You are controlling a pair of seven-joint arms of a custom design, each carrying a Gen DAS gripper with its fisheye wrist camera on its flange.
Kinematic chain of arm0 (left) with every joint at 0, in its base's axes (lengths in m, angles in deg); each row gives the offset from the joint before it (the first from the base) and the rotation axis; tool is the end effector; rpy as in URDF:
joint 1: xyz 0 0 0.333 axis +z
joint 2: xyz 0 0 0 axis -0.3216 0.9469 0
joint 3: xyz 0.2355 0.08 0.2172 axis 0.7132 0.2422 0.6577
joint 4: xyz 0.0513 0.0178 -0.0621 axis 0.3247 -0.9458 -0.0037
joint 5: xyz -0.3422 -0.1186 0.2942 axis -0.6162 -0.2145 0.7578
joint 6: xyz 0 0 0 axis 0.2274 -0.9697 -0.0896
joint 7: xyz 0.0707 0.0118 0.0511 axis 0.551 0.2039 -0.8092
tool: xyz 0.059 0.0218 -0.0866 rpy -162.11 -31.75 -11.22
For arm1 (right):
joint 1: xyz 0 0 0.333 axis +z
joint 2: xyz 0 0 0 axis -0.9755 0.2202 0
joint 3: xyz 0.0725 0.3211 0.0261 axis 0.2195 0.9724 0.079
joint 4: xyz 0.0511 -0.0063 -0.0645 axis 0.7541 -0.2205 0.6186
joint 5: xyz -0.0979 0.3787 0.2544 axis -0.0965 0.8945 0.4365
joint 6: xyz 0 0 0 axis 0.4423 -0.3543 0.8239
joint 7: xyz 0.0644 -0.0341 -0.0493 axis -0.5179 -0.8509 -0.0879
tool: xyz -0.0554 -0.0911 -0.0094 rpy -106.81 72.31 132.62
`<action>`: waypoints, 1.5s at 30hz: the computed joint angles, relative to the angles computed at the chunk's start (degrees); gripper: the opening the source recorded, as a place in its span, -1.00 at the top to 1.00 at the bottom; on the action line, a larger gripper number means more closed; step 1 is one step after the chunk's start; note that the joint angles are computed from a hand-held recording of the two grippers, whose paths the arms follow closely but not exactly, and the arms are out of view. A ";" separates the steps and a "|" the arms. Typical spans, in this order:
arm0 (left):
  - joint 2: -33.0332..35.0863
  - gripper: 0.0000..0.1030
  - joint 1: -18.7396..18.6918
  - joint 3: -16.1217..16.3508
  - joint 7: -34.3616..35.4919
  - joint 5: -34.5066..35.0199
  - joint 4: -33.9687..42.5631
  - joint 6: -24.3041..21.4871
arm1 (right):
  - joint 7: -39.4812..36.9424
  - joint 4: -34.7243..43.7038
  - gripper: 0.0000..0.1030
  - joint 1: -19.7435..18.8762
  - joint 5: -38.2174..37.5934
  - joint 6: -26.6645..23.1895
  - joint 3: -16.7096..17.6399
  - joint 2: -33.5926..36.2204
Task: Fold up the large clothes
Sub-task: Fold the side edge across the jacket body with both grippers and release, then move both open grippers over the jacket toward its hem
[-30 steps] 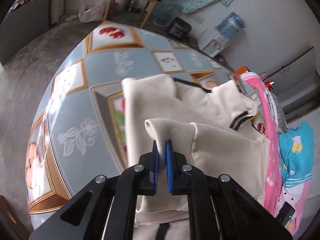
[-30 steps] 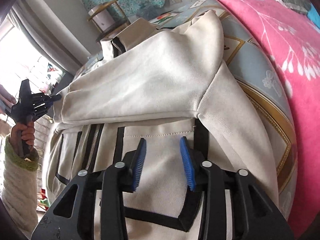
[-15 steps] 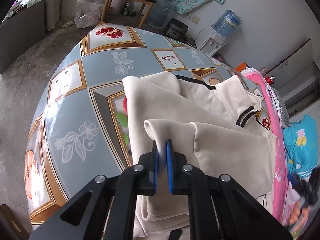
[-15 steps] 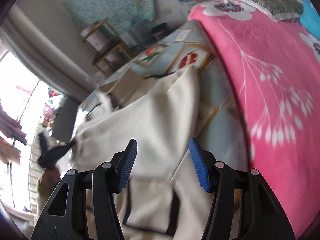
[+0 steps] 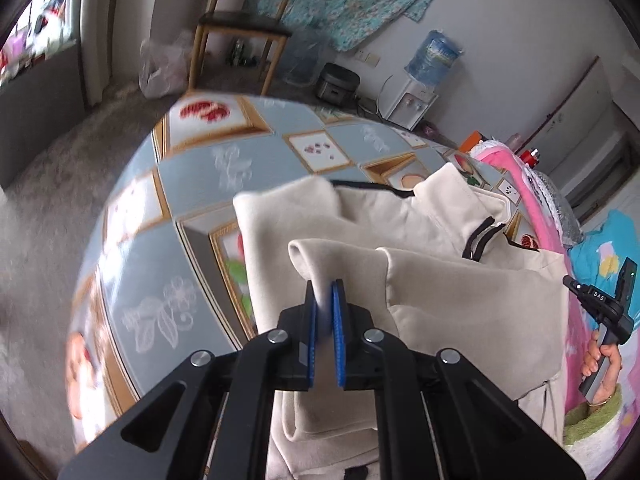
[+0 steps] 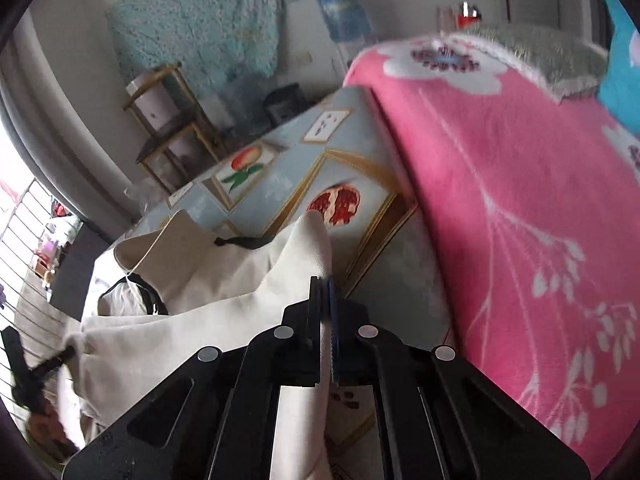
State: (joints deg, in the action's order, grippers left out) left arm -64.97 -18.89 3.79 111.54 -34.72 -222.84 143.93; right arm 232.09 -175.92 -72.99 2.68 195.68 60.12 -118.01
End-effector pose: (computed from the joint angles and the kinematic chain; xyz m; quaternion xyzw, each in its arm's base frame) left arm 0.5550 0.0370 0.4713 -0.6183 0.7081 -0.3383 0.0440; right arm 0.4280 0.2262 0.4821 -0.4854 0.7933 -0.2095 0.3018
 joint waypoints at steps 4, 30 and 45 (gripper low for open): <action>2.60 0.85 0.51 -1.12 -2.27 3.34 1.31 -0.23 | 1.76 0.00 0.93 -0.79 -0.41 -1.13 -0.13 3.69; -6.01 0.46 -3.98 -0.19 0.70 11.30 -6.77 0.48 | -15.66 4.24 0.16 16.05 4.92 -11.90 -1.61 5.76; -8.14 0.21 -7.37 -2.30 0.66 16.60 -9.02 3.09 | -4.76 13.00 -0.14 15.01 -4.01 -18.81 -3.94 15.15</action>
